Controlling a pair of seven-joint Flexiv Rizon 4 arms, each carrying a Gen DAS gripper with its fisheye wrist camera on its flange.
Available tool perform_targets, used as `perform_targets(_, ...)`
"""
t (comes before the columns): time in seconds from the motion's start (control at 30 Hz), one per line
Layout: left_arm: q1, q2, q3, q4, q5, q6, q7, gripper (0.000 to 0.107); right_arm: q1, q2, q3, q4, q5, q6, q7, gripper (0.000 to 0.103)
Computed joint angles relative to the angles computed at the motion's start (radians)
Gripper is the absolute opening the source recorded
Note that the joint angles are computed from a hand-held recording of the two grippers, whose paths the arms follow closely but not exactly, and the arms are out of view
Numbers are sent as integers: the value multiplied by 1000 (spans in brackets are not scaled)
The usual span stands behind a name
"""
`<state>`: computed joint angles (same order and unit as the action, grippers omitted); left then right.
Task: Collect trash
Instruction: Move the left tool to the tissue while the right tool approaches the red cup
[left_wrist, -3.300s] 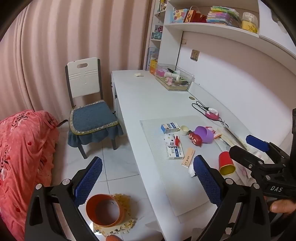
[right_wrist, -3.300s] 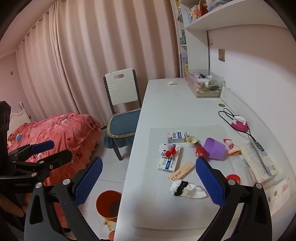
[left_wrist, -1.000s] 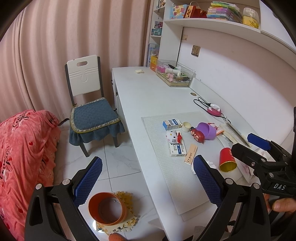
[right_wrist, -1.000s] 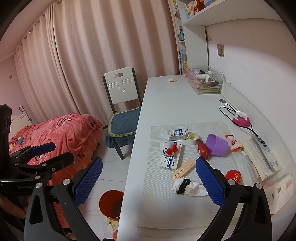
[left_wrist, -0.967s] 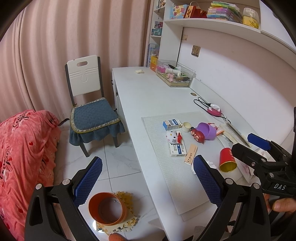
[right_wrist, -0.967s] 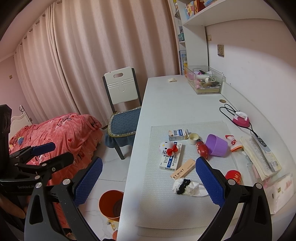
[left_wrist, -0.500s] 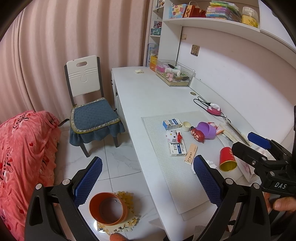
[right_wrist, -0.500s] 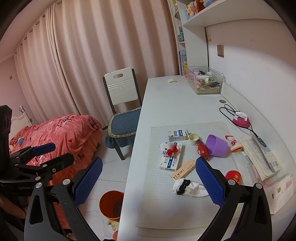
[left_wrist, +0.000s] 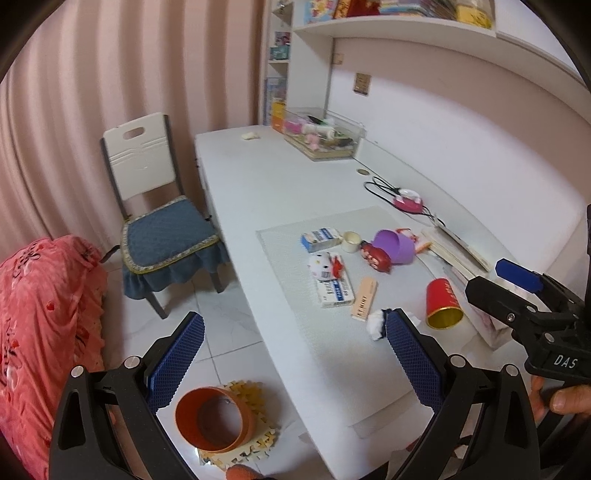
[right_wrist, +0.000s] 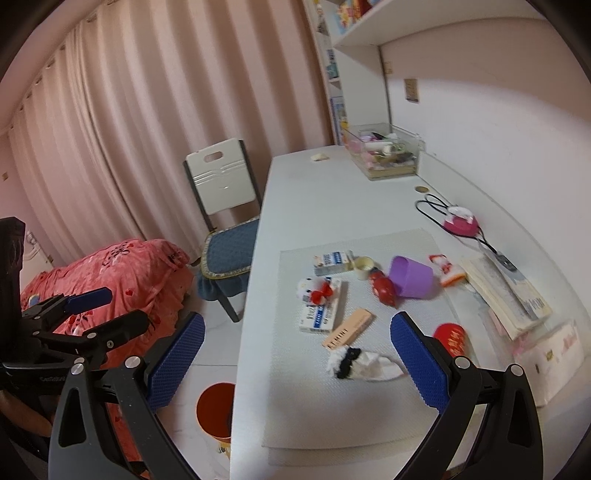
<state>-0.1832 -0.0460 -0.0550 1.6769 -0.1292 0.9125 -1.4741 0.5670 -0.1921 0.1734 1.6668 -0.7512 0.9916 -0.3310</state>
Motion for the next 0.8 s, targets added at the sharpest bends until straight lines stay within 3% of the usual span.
perform_targets(0.53,-39,-108,-42,-118,-64,-132,157,97,-60,95,30,124,3,-75,152,99)
perform_targets(0.8,-62,-178,-52,-187,-63,-228,178,97,-90,108,46,162,115,-75,98,99)
